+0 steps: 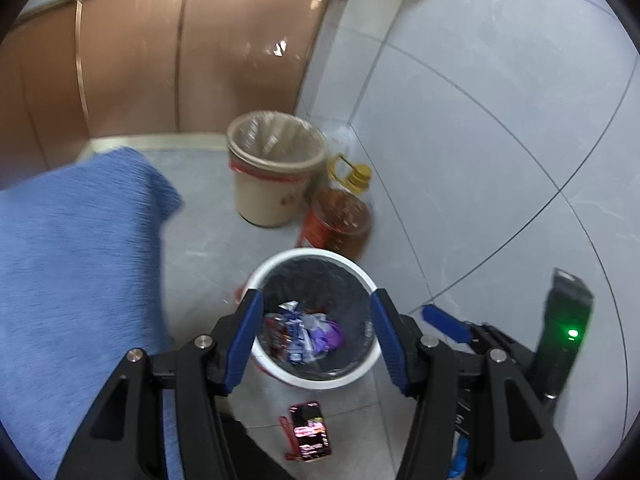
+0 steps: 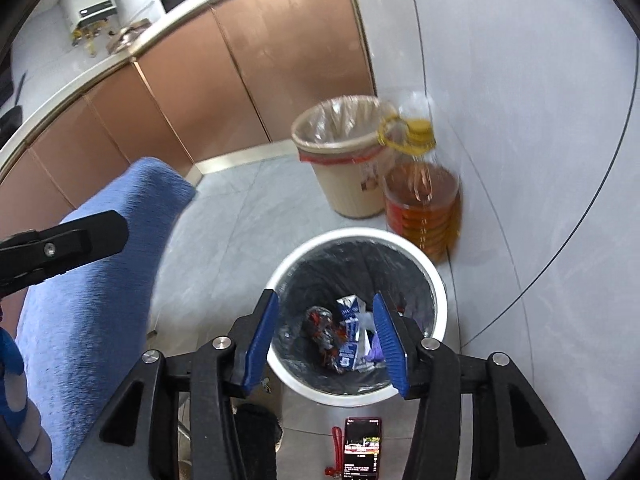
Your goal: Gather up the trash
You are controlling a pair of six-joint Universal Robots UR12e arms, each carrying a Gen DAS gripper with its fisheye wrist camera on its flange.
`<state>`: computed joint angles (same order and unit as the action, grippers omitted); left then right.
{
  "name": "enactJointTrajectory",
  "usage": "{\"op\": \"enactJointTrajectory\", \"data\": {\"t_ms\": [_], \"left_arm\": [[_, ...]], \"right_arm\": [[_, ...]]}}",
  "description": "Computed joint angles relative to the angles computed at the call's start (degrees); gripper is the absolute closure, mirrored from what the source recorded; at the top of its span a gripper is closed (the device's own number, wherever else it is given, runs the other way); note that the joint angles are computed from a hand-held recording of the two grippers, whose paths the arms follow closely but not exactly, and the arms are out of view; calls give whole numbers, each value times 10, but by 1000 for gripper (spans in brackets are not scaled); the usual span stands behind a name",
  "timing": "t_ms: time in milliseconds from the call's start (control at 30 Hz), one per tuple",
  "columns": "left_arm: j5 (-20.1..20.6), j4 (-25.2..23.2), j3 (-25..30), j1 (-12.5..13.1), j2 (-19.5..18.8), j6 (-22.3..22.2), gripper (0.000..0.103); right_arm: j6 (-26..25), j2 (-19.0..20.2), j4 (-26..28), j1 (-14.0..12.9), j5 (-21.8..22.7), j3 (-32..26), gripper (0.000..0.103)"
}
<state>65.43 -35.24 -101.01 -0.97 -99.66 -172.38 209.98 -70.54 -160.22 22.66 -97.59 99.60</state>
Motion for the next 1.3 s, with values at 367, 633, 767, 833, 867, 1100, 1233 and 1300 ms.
{"op": "enactJointTrajectory", "data": {"t_ms": [367, 633, 767, 833, 867, 1100, 1233, 1300], "left_arm": [[45, 84, -91, 70, 100, -22, 40], [98, 135, -151, 138, 171, -26, 39], [121, 163, -185, 175, 209, -34, 38], [143, 186, -202, 189, 226, -34, 36], [151, 194, -209, 195, 234, -33, 35], [199, 238, -244, 221, 277, -42, 25], [206, 247, -254, 227, 290, -55, 22], [208, 248, -257, 231, 295, -55, 21]], "right_arm": [[-74, -14, -36, 78, -75, -30, 24], [-138, -12, -74, 135, -123, -61, 10], [-162, -9, -92, 154, -132, -74, 6], [-171, -7, -102, 163, -136, -80, 4], [-172, -5, -104, 168, -140, -83, 2], [-200, 1, -125, 196, -160, -94, 0], [-215, 3, -139, 208, -177, -96, 0], [-216, 2, -143, 212, -184, -95, 0]]}}
